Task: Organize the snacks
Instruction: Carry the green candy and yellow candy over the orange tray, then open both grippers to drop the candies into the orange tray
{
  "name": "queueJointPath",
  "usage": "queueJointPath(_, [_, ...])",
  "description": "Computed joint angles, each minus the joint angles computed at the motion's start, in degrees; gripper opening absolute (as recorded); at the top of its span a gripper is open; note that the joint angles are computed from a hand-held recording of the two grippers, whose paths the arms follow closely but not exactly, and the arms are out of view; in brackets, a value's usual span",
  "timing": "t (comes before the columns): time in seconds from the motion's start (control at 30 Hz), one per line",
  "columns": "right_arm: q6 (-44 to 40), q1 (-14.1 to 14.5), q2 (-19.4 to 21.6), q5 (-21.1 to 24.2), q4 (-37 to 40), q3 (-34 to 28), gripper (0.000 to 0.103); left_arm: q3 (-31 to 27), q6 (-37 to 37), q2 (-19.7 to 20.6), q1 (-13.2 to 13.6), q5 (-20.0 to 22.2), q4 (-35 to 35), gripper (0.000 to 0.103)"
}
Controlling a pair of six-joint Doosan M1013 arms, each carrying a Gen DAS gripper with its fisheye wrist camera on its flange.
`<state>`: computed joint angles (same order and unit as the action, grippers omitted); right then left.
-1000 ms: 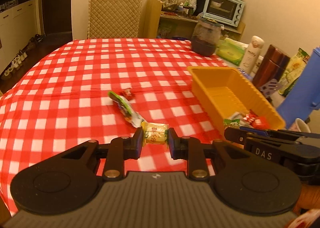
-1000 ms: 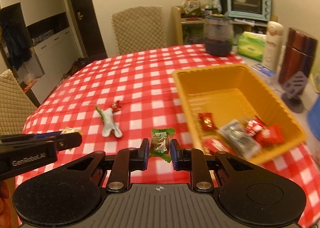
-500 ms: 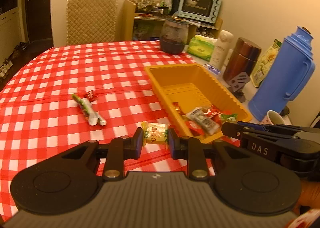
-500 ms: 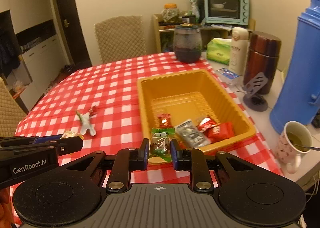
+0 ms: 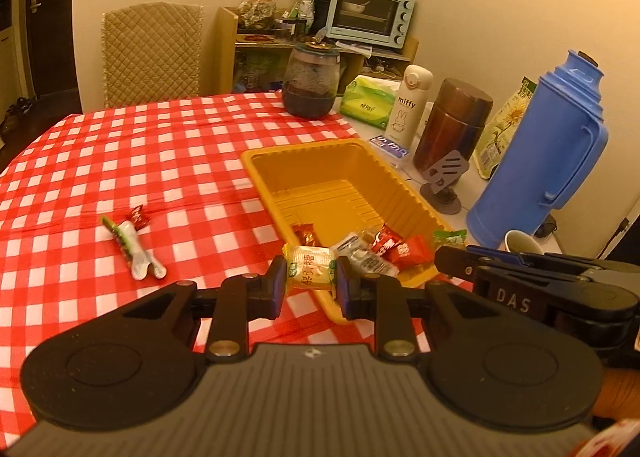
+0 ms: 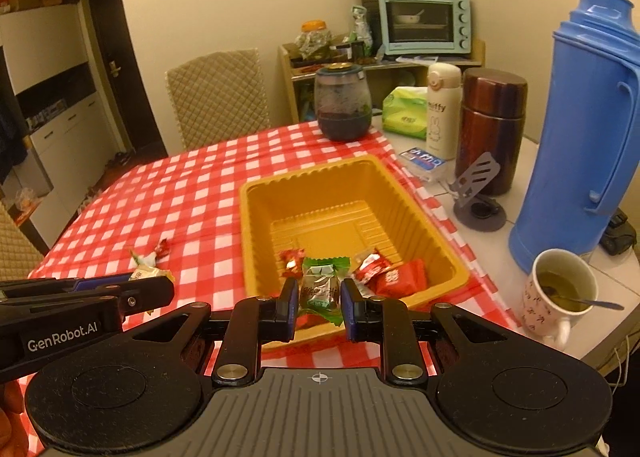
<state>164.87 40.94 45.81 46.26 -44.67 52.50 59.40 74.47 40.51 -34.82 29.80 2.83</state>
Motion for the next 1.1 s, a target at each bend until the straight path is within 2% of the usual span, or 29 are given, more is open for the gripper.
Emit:
queueJointPath(0.4, [-3.92,-2.53,0.03,-0.89,2.36,-0.45,0.023,-9.21,4.84,5.17,-0.12,3.40,-4.11,0.023])
queueJointPath(0.67, [-8.00,-4.09,1.30,-1.25,5.39,-1.78,0.023,-16.81,8.36,9.74,-0.18,8.04,-6.29,0.023])
queueJointPath(1.1, [-10.20,-5.74,3.10,-1.15,7.83,-3.39,0.023,-26.21,10.83,15.82,0.23,14.06,-8.68,0.024])
